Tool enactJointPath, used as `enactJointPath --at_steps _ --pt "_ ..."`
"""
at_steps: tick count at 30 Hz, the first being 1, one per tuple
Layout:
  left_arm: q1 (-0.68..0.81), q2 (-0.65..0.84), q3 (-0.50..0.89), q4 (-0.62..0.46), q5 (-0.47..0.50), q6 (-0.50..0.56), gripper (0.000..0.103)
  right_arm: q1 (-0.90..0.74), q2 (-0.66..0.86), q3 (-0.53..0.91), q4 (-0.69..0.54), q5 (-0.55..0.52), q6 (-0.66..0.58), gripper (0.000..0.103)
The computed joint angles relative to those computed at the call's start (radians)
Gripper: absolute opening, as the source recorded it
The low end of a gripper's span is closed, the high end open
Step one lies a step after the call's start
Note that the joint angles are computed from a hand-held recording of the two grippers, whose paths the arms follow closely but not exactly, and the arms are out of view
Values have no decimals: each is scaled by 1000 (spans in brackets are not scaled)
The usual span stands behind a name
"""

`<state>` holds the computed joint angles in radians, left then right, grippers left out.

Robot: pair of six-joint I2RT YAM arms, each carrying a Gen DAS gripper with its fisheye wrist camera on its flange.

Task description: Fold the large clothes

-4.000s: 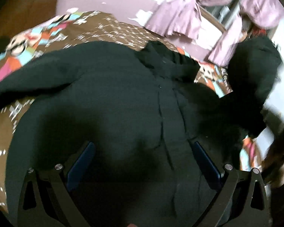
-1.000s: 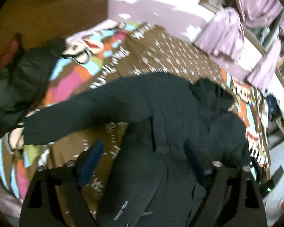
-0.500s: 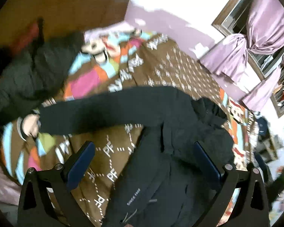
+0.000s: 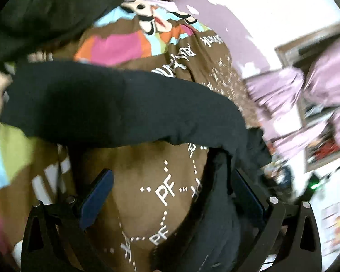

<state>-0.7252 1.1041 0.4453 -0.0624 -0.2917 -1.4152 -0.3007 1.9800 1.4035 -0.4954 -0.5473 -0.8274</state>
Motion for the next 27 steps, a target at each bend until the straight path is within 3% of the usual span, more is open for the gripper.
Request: enactJointPath --at_steps 4,6,9,11,13,18,19,21,22,23,27 --pt "1 -72 -118 67 -117 -51 101 22 58 40 34 -5 70 103" --pt "28 -74 -141 61 -114 -106 101 28 103 83 24 -5 100 103" --pt "110 -69 -209 139 -55 -188 101 48 188 144 10 61 106 103" --pt "222 -35 -289 322 52 -191 101 38 256 217 -57 33 103 103" --pt "341 16 -326 429 150 -162 101 23 290 261 -97 -5 105 103" --pt "446 15 -434 623 173 -253 100 5 300 274 -126 -31 71 103" --pt "445 -21 -440 599 147 -254 95 1 299 273 -127 -35 67 103" --pt "407 -125 -420 450 58 -246 64 -1 293 264 -124 -36 64 103" --pt "384 -142 -401 391 37 -245 40 -2 287 258 -117 -31 64 103" --pt "367 -167 -374 311 22 -233 30 -1 278 243 -103 -26 64 103" --pt "209 -204 -244 57 -172 -222 14 -1 255 227 -88 -12 67 103"
